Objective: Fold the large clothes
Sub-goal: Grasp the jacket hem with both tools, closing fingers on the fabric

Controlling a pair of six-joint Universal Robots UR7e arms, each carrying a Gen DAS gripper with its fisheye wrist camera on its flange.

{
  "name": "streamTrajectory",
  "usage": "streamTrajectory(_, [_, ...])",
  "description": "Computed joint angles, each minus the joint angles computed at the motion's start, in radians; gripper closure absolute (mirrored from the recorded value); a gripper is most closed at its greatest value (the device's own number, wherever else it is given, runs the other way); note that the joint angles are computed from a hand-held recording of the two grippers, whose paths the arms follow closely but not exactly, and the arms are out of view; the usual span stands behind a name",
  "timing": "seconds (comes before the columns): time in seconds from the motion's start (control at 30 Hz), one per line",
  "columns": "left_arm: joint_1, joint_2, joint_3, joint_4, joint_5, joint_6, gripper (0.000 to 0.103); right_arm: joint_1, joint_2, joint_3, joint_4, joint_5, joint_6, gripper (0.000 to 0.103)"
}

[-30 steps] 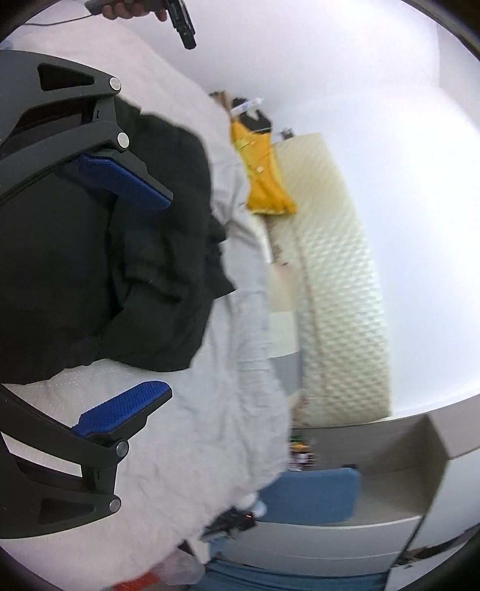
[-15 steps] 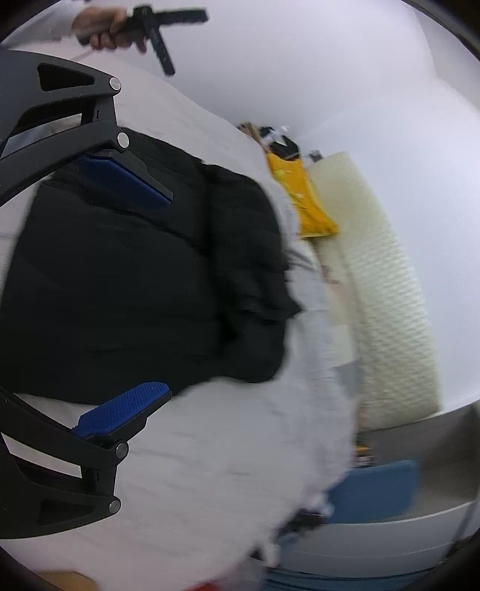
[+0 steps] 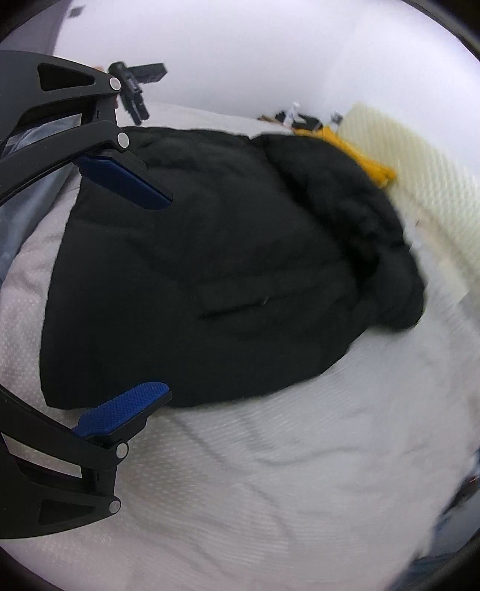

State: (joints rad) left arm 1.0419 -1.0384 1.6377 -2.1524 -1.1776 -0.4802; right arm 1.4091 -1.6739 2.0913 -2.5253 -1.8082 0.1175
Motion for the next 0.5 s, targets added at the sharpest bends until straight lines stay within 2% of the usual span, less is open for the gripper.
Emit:
streamTrajectory(0.1, [0.047, 0.032, -0.027, 0.005, -0.075, 0.005, 0.010, -0.055, 0.009, -0.009, 0.030, 0.031, 0.043, 0.008])
streamTrajectory(0.17, [0.077, 0.050, -0.034, -0.010, -0.123, 0.021, 0.010, -0.072, 0.021, -0.014, 0.044, 0.024, 0.062, 0.008])
streamTrajectory(0.3, [0.106, 0.067, -0.043, -0.031, -0.189, 0.040, 0.010, -0.124, 0.043, -0.021, 0.108, 0.034, 0.111, 0.008])
streamTrajectory(0.4, [0.120, 0.081, -0.053, -0.044, -0.229, 0.057, 0.011, -0.127, 0.058, -0.024, 0.113, 0.052, 0.106, 0.007])
streamTrajectory(0.5, [0.126, 0.103, -0.056, -0.070, -0.287, 0.074, 0.011, -0.140, 0.059, -0.018, 0.120, 0.148, 0.074, 0.007])
